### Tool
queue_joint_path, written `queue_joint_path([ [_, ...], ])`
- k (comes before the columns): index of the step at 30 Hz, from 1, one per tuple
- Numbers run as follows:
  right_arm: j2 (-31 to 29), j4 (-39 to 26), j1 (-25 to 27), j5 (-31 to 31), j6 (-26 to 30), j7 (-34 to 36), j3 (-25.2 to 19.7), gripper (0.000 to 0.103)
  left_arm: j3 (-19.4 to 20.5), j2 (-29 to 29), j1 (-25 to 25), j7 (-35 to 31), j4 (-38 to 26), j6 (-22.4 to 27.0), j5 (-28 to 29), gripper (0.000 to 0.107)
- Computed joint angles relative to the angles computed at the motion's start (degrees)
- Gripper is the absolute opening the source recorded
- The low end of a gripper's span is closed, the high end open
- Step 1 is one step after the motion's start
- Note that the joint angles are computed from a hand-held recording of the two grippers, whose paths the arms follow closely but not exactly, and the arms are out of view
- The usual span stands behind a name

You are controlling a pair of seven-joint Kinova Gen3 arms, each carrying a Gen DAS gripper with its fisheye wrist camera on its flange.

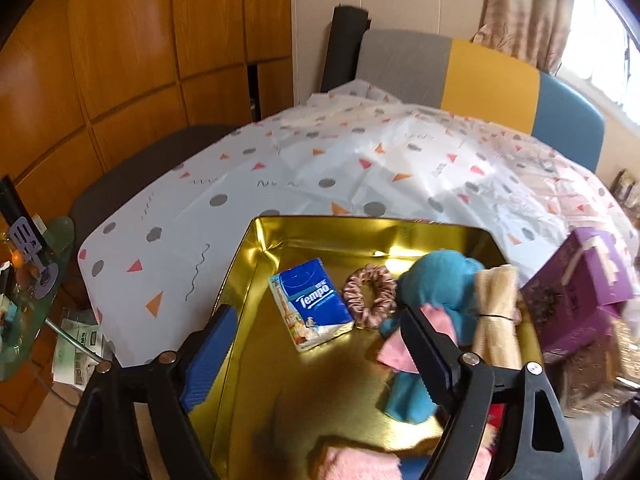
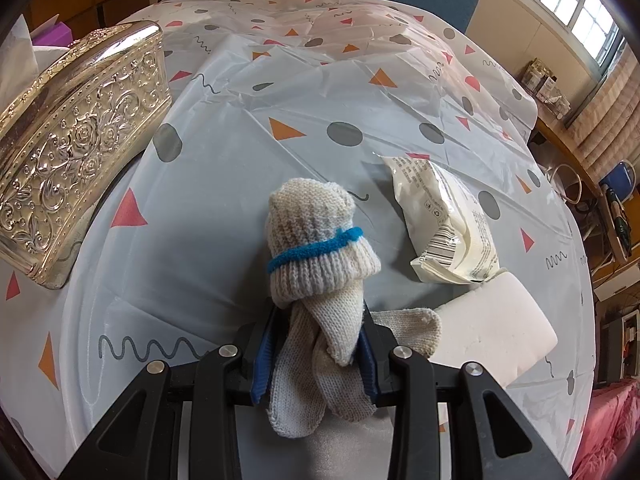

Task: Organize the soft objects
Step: 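Lift the left tool away from the tray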

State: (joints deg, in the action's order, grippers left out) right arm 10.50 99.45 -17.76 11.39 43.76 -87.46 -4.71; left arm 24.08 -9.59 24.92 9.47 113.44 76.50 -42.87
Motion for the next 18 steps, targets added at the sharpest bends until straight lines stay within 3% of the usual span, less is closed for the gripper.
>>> queue_joint_path([
  [6, -0.2, 0.5, -0.3, 0.7, -0.4, -0.2, 0.0, 0.035, 4.1, 2.0, 3.5, 4.2, -2.5, 7.2, -2.6, 0.094],
  [18, -0.2, 0.4, -0.2, 0.7, -0.3, 0.0, 0.0, 0.035, 3.7, 4.5, 11.3, 7.4, -4.3, 11.1, -3.4, 0.098],
])
